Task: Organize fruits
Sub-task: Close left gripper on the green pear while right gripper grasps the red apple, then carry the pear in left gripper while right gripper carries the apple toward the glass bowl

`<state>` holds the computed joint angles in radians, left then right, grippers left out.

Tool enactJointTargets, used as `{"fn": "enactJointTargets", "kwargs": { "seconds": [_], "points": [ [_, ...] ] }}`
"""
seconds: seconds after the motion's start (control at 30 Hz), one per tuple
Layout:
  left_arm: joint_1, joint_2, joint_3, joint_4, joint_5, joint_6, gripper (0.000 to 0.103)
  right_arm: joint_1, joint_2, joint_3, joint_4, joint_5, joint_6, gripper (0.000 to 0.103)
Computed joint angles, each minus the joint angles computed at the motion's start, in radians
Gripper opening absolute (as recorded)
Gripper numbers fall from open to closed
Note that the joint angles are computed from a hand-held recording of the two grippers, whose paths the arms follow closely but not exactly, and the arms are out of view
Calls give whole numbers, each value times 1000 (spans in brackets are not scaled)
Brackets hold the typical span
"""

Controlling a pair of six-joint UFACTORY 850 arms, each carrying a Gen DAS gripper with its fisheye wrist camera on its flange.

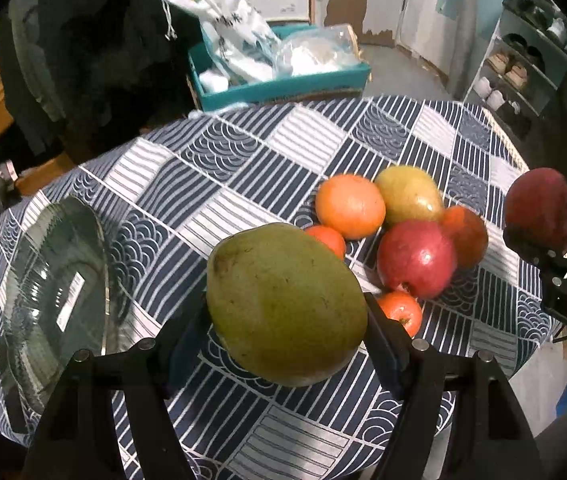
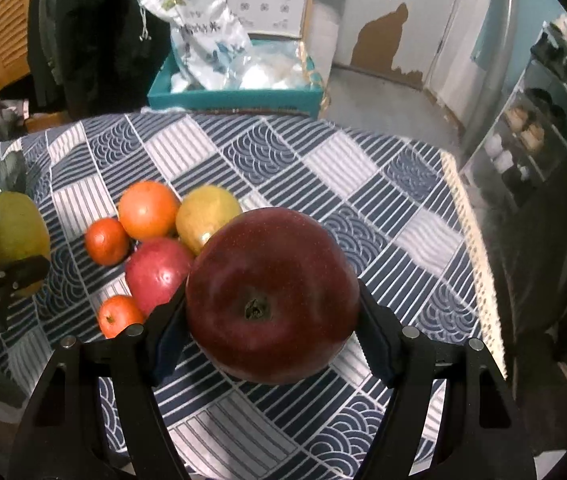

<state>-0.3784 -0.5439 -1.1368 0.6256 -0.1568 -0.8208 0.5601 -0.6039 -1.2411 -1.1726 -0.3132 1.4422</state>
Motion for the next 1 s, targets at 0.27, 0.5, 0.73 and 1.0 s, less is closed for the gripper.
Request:
{"fn": "enactJointTargets", "kwargs": {
  "seconds": [0.27,0.5,0.73,1.0],
  "points": [
    [4,83,53,454,22,-451,75,17,59,20,-187,8,187,74],
    [16,161,98,772,20,-778,75,31,92,14,-308,9,304,74],
    [35,208,122,936,19,-962,75,45,105,-4,-369,8,363,74],
    [61,264,157,1139,12,-1182,75,67,110,-34,-416,7,405,74]
  ]
}}
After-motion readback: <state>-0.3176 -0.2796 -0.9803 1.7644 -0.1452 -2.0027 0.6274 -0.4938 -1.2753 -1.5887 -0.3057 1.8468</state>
